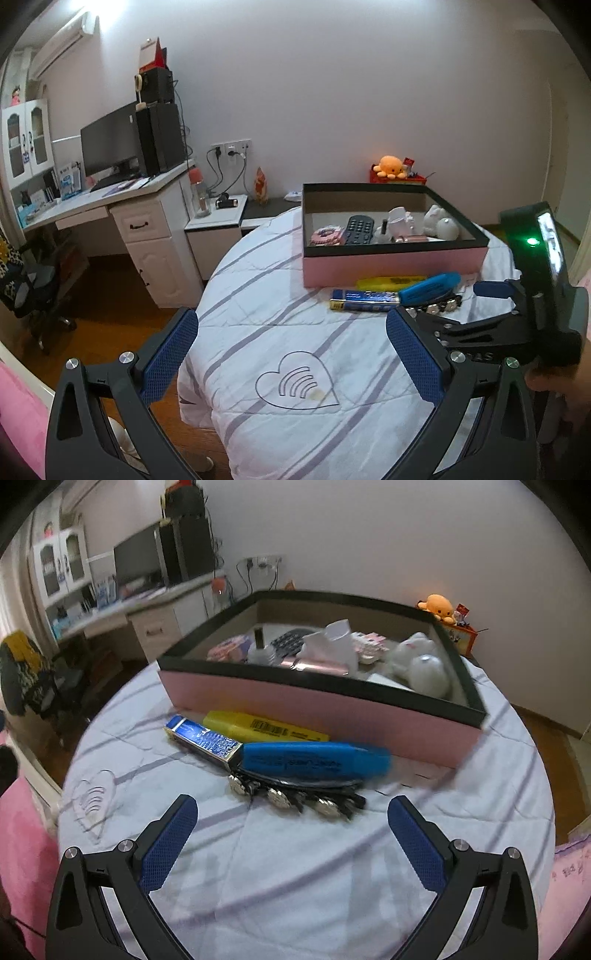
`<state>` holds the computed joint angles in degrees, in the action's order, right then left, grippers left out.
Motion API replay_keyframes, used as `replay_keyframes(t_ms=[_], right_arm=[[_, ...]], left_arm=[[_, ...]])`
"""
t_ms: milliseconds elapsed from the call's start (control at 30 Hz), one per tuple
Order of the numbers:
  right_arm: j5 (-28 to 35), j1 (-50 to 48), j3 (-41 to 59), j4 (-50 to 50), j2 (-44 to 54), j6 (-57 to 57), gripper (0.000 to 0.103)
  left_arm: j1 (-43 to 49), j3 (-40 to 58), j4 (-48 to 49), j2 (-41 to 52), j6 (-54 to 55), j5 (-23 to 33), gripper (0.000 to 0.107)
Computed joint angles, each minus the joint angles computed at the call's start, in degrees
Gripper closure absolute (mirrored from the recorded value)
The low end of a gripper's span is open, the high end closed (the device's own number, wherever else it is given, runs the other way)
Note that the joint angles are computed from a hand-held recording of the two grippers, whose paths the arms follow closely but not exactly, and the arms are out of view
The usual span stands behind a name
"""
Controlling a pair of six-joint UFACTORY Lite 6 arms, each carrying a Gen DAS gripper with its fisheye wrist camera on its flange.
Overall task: Organize rigid objects
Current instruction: 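Lower the right tool onto the black hair clip and close on it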
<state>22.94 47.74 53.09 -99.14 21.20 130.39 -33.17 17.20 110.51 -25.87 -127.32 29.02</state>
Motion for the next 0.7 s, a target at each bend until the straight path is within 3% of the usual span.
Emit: replay_keyframes(t_ms=[267, 367, 467, 567, 700], right_arm=[[-4.3, -4.8, 7.4, 16.1, 7.0, -15.4, 0.000], [-5.3, -5.2, 5.4, 9.2, 6.1, -9.8, 0.000], [-6.1, -6.4, 1.4, -1.0, 3.6, -1.4, 0.011], [-6.7, -8.0, -3.7, -10.7, 0.0, 6.7, 0.011], [-5.0, -9.2, -11.5, -15.0, -6.1, 10.2, 0.011]], left_arm=[[4.5, 3.0, 12.3, 8.4, -11.5, -3.1, 0.004], [4.5, 4.8, 14.3, 11.8, -13.2, -3.8, 0.004], [3.7, 7.3, 15.7, 16.7, -15.2, -3.5, 0.004], [3.4, 9.6, 16.9, 20.7, -16.9, -3.9, 0.004], [2.6, 15.3, 15.8, 28.0, -16.8, -4.8, 0.004]])
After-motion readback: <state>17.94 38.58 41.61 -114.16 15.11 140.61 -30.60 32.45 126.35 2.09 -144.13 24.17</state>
